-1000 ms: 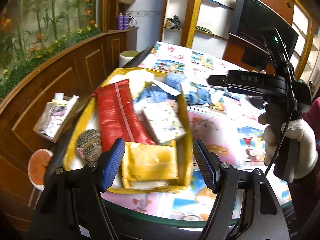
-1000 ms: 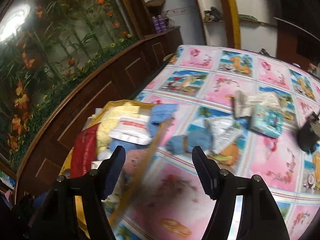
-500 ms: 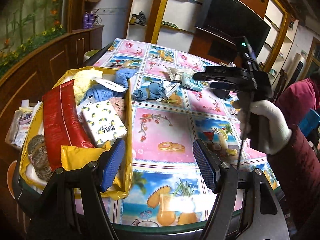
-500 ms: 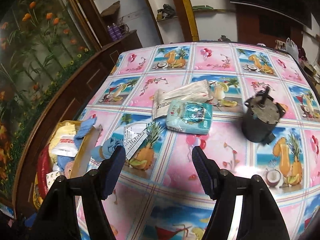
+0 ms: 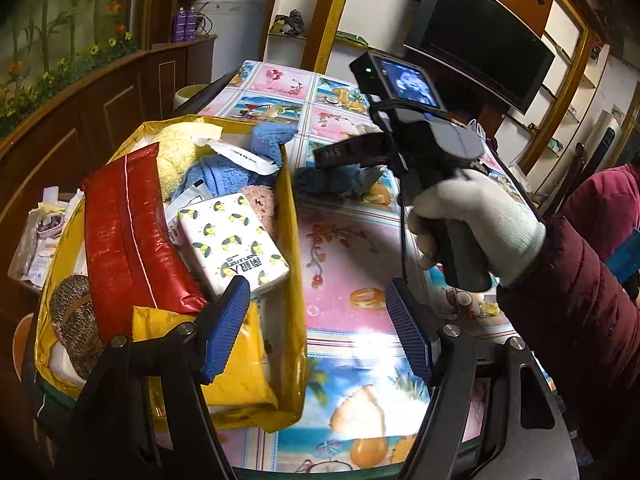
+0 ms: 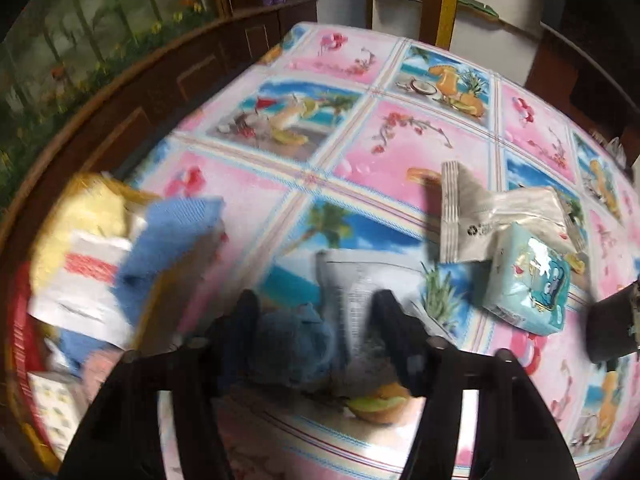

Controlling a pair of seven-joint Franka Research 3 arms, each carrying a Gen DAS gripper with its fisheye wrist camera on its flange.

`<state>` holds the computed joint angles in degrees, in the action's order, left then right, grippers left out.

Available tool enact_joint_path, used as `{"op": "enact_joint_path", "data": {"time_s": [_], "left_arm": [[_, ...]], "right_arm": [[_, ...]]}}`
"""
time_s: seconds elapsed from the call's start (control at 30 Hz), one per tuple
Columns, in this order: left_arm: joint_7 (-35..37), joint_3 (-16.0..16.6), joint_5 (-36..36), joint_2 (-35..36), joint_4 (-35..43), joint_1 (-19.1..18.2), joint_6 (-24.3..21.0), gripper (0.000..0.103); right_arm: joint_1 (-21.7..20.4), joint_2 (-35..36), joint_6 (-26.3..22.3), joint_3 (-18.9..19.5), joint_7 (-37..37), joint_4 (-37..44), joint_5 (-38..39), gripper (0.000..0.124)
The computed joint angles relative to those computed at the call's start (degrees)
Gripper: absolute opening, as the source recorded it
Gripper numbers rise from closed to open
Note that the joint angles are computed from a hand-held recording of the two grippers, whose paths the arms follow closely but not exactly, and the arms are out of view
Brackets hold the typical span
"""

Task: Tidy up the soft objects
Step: 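Grasp the white printed paper sheet on the table with the right gripper, then grasp the blue towel with the left gripper while the right gripper lifts the paper sheet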

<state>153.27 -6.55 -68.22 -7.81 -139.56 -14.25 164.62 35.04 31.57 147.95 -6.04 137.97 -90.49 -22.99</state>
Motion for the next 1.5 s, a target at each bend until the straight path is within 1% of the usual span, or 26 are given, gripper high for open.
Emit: {"op": "enact_joint_path", "data": {"time_s": [0.03, 0.07, 0.1, 0.2, 0.3, 0.4, 0.53, 0.6, 0.67, 0.73, 0.77, 0.8, 0.87, 0.93, 0.97, 1.0, 1.03, 1.13, 1.23, 1.33, 1.37, 1.43, 1.5], "left_arm": [[-0.09, 0.16, 0.07, 0.11, 0.08, 0.15, -0.34, 0.071], [-0.16, 0.23, 0.03, 0.25, 0.22, 0.27, -0.71, 0.071], [-0.02, 0.27, -0.22, 0.33, 0.32, 0.36, -1.07, 0.071], [0.72, 0.17, -0.69, 0.12, 0.30, 0.59, -1.94, 0.071], [1.54, 0.04, -1.37, -0.67, -0.21, 0.48, -2.01, 0.071], [1.35, 0.04, -1.31, -1.39, -0.66, 0.27, -2.22, 0.071], [1.75, 0.11, -1.31, -3.11, -1.92, -0.67, -1.93, 0.071], [1.78, 0.32, -1.14, -3.77, -2.37, -1.30, -2.28, 0.071], [1.39, 0.45, -0.47, -4.28, -2.69, -1.82, -2.87, 0.071], [0.67, 0.45, 0.63, -4.77, -3.07, -2.36, -3.36, 0.071], [0.48, 0.49, 1.09, -5.11, -3.30, -2.68, -3.67, 0.071], [0.40, 0.55, 1.45, -5.43, -3.55, -3.02, -3.82, 0.071], [-0.05, 0.54, 2.37, -6.00, -4.04, -3.72, -3.61, 0.071], [-0.47, 0.75, 2.97, -6.40, -4.44, -4.43, -3.45, 0.071], [-1.03, 0.82, 3.50, -6.40, -4.48, -4.67, -3.44, 0.071], [-1.68, 0.85, 4.03, -6.23, -4.45, -4.90, -3.40, 0.071], [-2.61, 0.88, 4.71, -5.91, -4.28, -5.06, -3.66, 0.071], [-5.99, 1.09, 6.64, -4.09, -2.71, -4.87, -6.65, 0.071], [-9.92, 0.40, 8.90, -1.80, -0.68, -3.85, -9.57, 0.071], [-13.38, -0.72, 11.19, 0.27, 1.12, -2.80, -10.99, 0.071], [-14.07, -1.16, 11.62, 0.80, 1.57, -2.60, -10.81, 0.071], [-17.16, -2.29, 14.24, 1.78, 2.35, -2.16, -9.56, 0.071], [-18.63, -2.86, 15.62, 2.77, 3.33, -2.02, -9.24, 0.071]], "right_arm": [[0.22, -0.81, 0.35, -0.09, -0.24, -1.14, -0.55, 0.049], [0.29, -1.65, -0.49, 0.05, -0.43, -2.04, -0.53, 0.040], [0.46, -2.59, -2.08, 0.19, -0.59, -2.96, -0.69, 0.038], [0.83, -6.96, -1.86, 0.45, 0.89, -9.16, -3.20, 0.037], [-0.62, -11.65, 0.31, 1.91, 3.12, -16.36, -3.56, 0.038], [-1.61, -16.46, 2.02, 2.86, 6.79, -23.23, -5.80, 0.038], [-3.57, -22.22, 3.32, 5.60, 9.55, -30.96, -8.22, 0.038], [-4.27, -24.79, 2.75, 6.90, 11.41, -34.15, -10.56, 0.039], [-4.82, -27.02, 1.02, 8.36, 13.68, -36.67, -13.28, 0.039], [-5.77, -28.61, -0.46, 9.94, 14.50, -38.45, -14.54, 0.043], [-6.54, -29.69, 0.32, 10.65, 14.29, -39.92, -13.60, 0.052], [-7.38, -30.76, 1.81, 11.21, 13.61, -41.48, -12.11, 0.057], [-9.00, -33.46, 5.90, 12.11, 12.39, -45.30, -9.42, 0.057], [-10.53, -36.83, 11.47, 12.72, 11.10, -50.03, -5.68, 0.057], [-11.40, -38.52, 13.65, 13.10, 11.66, -52.08, -5.22, 0.057], [-12.68, -40.38, 15.05, 13.91, 13.64, -53.94, -6.50, 0.057], [-14.03, -41.74, 15.24, 15.17, 15.65, -54.96, -8.16, 0.057], [-18.33, -44.90, 15.33, 19.14, 20.14, -57.15, -12.71, 0.057], [-20.57, -43.92, 16.96, 20.84, 19.01, -57.19, -12.03, 0.057], [-21.58, -41.80, 18.48, 21.40, 17.53, -56.62, -11.87, 0.057], [-22.29, -41.06, 18.35, 21.94, 18.46, -56.15, -13.25, 0.058], [-23.75, -39.91, 17.65, 23.03, 22.90, -54.79, -19.13, 0.059], [-22.99, -38.79, 18.21, 21.76, 23.79, -54.07, -20.58, 0.059]]}}
